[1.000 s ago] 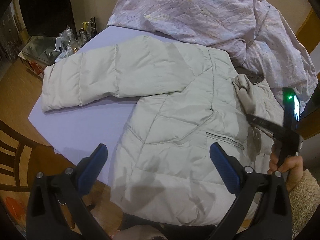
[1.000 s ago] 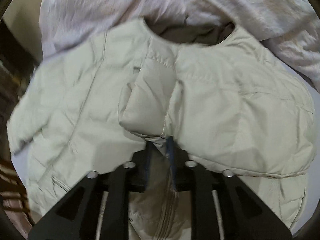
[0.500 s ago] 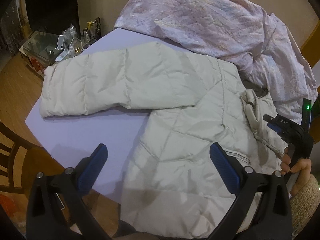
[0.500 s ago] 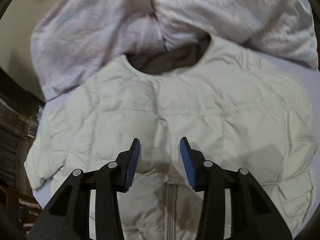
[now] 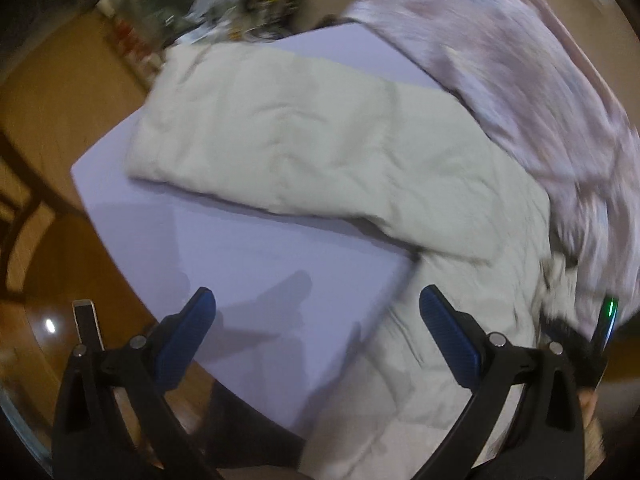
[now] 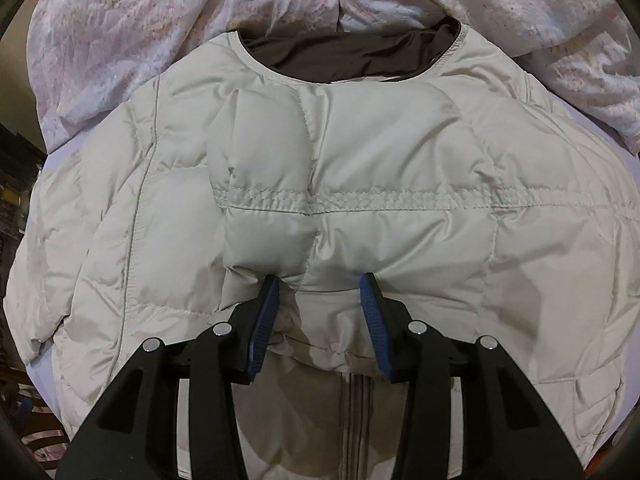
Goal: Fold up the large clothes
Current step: 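Grasp the other sleeve cuff with the left tool and lift it, then fold the held sleeve across the jacket body with the left tool and release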
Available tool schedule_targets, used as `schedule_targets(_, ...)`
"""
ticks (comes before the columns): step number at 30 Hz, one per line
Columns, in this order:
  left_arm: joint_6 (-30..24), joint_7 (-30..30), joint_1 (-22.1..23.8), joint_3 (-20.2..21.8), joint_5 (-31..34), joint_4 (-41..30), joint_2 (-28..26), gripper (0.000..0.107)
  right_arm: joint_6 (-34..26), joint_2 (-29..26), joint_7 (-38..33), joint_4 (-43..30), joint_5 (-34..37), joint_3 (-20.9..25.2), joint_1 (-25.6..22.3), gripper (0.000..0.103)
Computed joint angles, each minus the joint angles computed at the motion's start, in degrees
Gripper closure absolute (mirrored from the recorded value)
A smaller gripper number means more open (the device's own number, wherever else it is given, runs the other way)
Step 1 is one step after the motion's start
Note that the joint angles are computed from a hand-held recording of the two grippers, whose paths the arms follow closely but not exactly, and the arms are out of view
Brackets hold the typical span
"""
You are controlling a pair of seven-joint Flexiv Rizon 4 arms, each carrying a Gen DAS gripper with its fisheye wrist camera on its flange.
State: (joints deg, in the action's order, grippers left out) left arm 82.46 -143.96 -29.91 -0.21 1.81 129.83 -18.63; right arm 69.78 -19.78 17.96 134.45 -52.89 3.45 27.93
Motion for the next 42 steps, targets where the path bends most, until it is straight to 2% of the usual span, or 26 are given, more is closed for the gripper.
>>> schedule_targets(1, 1.8, -0.3, 1.3, -0.6, -1.3, 1.3, -0.2, 0.006, -0.3, -0.1, -0.4, -0.2, 0.4, 0.2, 0.0, 0.058)
schedule_targets(2, 2.8, -0.1, 2.1, -1.0, -2.1, 2.1, -0.3, 0.011, -0.6, -0.2, -0.7, -0.3, 0.8, 0.3, 0.0, 0.058)
schedule_targets(4, 6.8, 1.2, 6.2, -4.4, -6.0, 4.6, -0.9, 0.017, 0.0, -0.5, -0.4, -0.2, 0.2, -0.2, -0.1, 0.058)
schedule_targets(6, 9.8, 1.9, 8.1, -5.9, -8.5, 6.0, -1.7, 0.021, 0.3, -0.5, -0.2, -0.1, -0.1, -0.4, 0.0, 0.058)
schedule_targets(9, 12.4, 2.1, 9.9, -6.9, -11.5, 6.9, -2.9, 0.025, 0.1, -1.2, -0.5, -1.2, 0.2, -0.5, 0.1, 0.058)
schedule_targets(11, 14.2, 2.4, 12.5, -9.1, -13.1, 7.2, -4.0, 0.029, 0.1, -1.1, -0.1, -1.1, -0.1, -0.8, 0.3, 0.058)
schedule_targets(14, 15.5, 1.9, 14.1, -9.6, -15.0, 6.9, -5.3, 0.037, 0.5, -1.5, 0.6, -1.4, -0.9, -1.3, 0.5, 0.058)
schedule_targets(17, 18.0, 0.1, 15.0, -9.8, -16.4, 7.4, -5.8, 0.039, 1.3, -0.5, 2.6, 0.1, -2.9, -1.6, 0.3, 0.058)
schedule_targets(20, 19.9, -1.7, 15.6, -9.4, -17.2, 8.0, -6.3, 0.052, 1.4, -0.2, 3.6, 0.4, -4.1, -1.5, -0.1, 0.058)
schedule_targets(22, 20.1, -2.6, 15.8, -8.7, -17.6, 8.2, -6.4, 0.080, 1.7, -0.3, 4.5, 0.5, -5.2, -1.6, -0.3, 0.058)
schedule_targets(23, 21.4, -3.1, 16.7, -9.3, -17.2, 8.8, -6.6, 0.090, 1.8, -0.4, 4.7, 0.4, -5.5, -1.6, -0.4, 0.058)
schedule_targets(26, 23.9, -4.0, 18.8, -10.4, -15.4, 9.4, -6.8, 0.101, 2.0, -0.6, 5.2, 0.3, -6.3, -1.5, -0.7, 0.057)
schedule_targets(28, 22.3, -2.2, 14.9, -6.6, -16.1, 8.3, -5.8, 0.104, 1.9, -0.2, 5.3, 0.6, -6.5, -1.2, -0.9, 0.057)
schedule_targets(30, 20.5, 0.3, 8.9, -1.1, -17.6, 6.3, -5.3, 0.104, 1.7, -0.3, 5.2, 0.4, -6.2, -1.0, -1.1, 0.057)
schedule_targets(34, 20.2, 6.3, -0.1, 7.1, -18.6, 2.4, -4.0, 0.105, 1.9, -0.4, 5.4, 0.4, -6.5, -0.9, -1.3, 0.057)
schedule_targets(38, 21.8, 13.3, -5.1, 10.1, -18.9, -1.6, -2.8, 0.105, 2.1, -0.2, 6.1, 0.6, -7.3, -1.1, -1.3, 0.057)
schedule_targets(42, 23.5, 19.8, -4.5, 6.0, -17.5, -6.5, -2.5, 0.105, 2.7, 0.7, 6.9, 1.7, -8.4, -1.0, -1.9, 0.057)
